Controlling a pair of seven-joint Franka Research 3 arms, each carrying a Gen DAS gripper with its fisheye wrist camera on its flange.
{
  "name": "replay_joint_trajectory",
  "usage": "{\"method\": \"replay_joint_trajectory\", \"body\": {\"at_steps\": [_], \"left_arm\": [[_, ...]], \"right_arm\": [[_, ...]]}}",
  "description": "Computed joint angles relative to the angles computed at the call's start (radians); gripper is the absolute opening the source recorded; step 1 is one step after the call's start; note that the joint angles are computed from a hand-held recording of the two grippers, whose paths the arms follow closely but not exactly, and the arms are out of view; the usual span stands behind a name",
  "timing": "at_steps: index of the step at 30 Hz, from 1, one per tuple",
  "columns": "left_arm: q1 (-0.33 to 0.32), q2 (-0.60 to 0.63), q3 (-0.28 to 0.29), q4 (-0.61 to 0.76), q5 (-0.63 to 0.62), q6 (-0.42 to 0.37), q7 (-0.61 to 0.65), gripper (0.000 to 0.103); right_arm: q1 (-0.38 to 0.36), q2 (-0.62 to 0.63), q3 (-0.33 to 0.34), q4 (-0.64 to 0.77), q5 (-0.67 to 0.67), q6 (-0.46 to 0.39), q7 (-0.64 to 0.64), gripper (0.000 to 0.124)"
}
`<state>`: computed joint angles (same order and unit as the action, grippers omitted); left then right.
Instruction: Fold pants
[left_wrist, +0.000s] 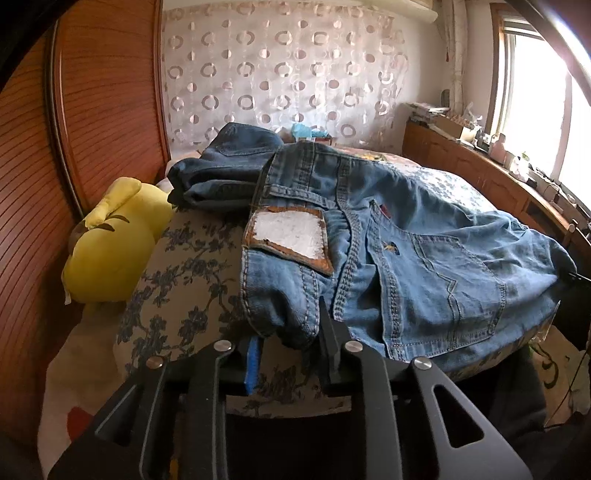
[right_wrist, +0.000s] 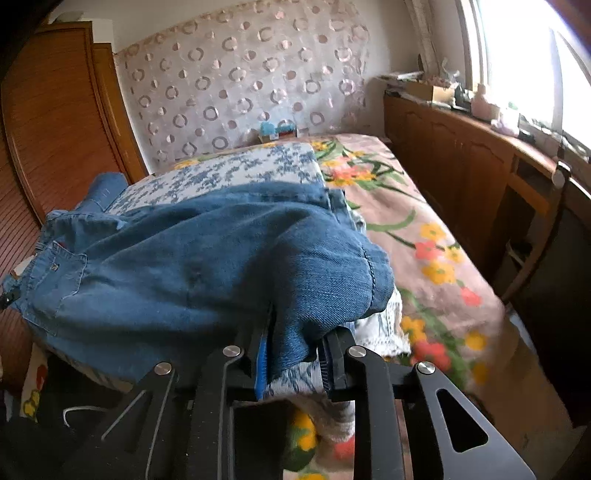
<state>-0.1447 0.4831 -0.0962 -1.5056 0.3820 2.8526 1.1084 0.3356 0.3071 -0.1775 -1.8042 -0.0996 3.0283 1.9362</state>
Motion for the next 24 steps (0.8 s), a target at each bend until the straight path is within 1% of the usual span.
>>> {"method": "replay_joint_trajectory", "body": {"at_steps": [2,3,5,7,8,10,12,13,14,15,18,20,22,24], "left_arm": [[0.0,-0.002,0.001,-0.003,0.0,0.001,0.0,0.03],[-0.002,-0.004,0.004,-0.004,0.002,0.0,-0.004,0.031],[0.003,-0.008,-0.001,-0.009,-0.004,-0.003,-0.001,0.033],[0.014,-0.017,-0.009,-0.022,-0.015,0.006,0.006,0.039],[0.018,-0.024,-0.011,-0.033,-0.02,0.017,0.006,0.041],[0.035,-0.031,-0.026,-0.047,-0.039,0.037,0.021,0.05],[0.052,-0.031,-0.045,-0.046,-0.067,0.039,0.045,0.056],[0.075,-0.028,-0.074,-0.044,-0.099,0.038,0.079,0.064],[0.089,-0.024,-0.092,-0.041,-0.122,0.04,0.105,0.069],[0.092,-0.023,-0.098,-0.041,-0.136,0.05,0.119,0.073],[0.094,-0.013,-0.113,-0.025,-0.167,0.05,0.159,0.078],[0.074,-0.005,-0.099,-0.008,-0.163,0.053,0.165,0.078],[0.038,0.004,-0.063,0.013,-0.136,0.055,0.142,0.078],[0.009,0.025,-0.037,0.053,-0.106,0.041,0.125,0.078]], "right_arm": [[0.002,-0.003,0.0,0.001,0.001,-0.004,0.003,0.023],[0.003,-0.01,-0.001,-0.007,0.0,-0.003,0.006,0.025],[0.018,-0.016,-0.019,-0.011,-0.015,-0.007,0.036,0.028],[0.02,-0.028,-0.022,-0.023,-0.024,-0.004,0.056,0.029],[0.025,-0.032,-0.028,-0.029,-0.034,0.0,0.07,0.03],[0.044,-0.036,-0.05,-0.036,-0.068,0.006,0.106,0.031],[0.076,-0.042,-0.085,-0.044,-0.122,0.011,0.163,0.034],[0.079,-0.047,-0.09,-0.051,-0.139,0.014,0.179,0.034],[0.077,-0.052,-0.091,-0.056,-0.151,0.016,0.191,0.035],[0.074,-0.059,-0.089,-0.065,-0.161,0.021,0.201,0.035],[0.078,-0.076,-0.101,-0.09,-0.203,0.04,0.245,0.035],[0.068,-0.087,-0.094,-0.105,-0.217,0.049,0.256,0.035],[0.056,-0.09,-0.082,-0.107,-0.22,0.047,0.257,0.035],[0.052,-0.087,-0.077,-0.104,-0.229,0.043,0.264,0.035]]}}
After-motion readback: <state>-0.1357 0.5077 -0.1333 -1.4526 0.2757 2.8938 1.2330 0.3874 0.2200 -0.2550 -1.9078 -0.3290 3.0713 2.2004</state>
